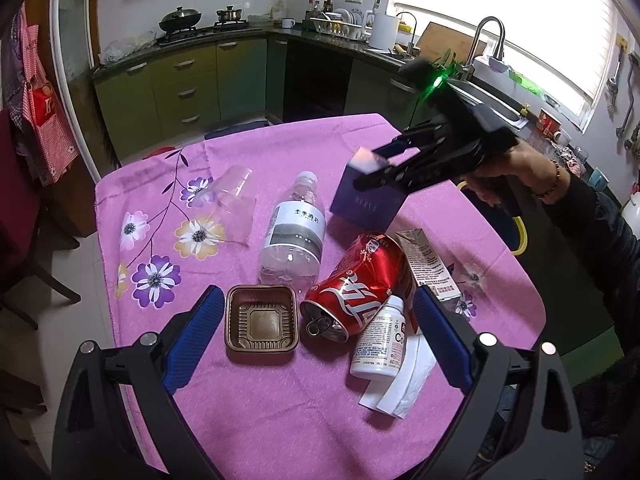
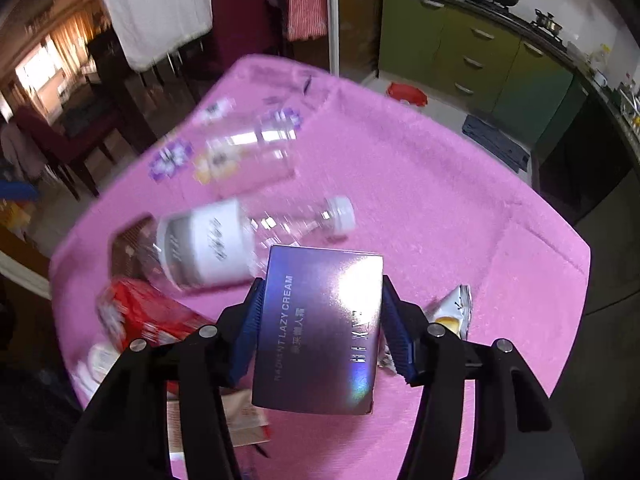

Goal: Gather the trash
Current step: 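Carry the purple box over the bin and open the right gripper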

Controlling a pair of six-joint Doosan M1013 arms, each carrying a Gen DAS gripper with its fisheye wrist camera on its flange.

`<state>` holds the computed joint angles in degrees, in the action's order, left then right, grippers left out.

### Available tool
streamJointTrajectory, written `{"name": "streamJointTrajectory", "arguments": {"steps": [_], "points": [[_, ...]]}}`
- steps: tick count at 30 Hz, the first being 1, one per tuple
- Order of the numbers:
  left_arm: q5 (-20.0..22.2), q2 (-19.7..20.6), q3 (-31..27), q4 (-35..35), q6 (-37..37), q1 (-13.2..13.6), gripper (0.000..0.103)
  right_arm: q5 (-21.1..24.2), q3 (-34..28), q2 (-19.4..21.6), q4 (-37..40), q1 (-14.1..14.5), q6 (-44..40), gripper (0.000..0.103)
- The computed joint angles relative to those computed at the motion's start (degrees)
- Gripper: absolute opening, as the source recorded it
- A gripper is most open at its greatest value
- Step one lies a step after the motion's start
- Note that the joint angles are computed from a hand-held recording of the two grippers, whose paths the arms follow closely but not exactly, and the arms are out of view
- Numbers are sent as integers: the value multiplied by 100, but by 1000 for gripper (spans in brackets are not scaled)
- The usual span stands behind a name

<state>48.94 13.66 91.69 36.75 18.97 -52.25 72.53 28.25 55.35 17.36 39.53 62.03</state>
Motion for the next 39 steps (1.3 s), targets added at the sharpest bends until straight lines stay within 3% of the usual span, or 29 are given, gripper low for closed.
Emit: {"name": "streamJointTrajectory", "arguments": {"steps": [4, 7, 11, 15, 19, 24, 32, 39], "points": [[-17, 21, -17, -31, 54, 16, 91, -384, 385, -335, 436, -85, 12, 55], [-17, 43, -45, -59, 134, 29, 91, -937, 1001, -787, 481, -155, 9, 55], [-103, 68, -69, -79, 245, 53, 91, -1809, 2086, -1523, 216, -354, 391, 54], [-218, 129, -129, -159, 405, 89, 91, -2499, 3102, -2125, -535, -656, 1424, 54], [-262, 217, -238, -255, 594, 122, 91, -2537, 3688, -2321, -1679, -894, 2759, 55], [-257, 282, -334, -394, 736, 202, 91, -2353, 3980, -2173, -2425, -1102, 3715, 55], [-136, 363, -397, -695, 827, 378, 91, -2101, 3897, -1812, -2227, -1295, 3902, 57], [-141, 491, -530, -1218, 1260, 629, 91, -2439, 4162, -2082, -2041, -1279, 3853, 63]]}}
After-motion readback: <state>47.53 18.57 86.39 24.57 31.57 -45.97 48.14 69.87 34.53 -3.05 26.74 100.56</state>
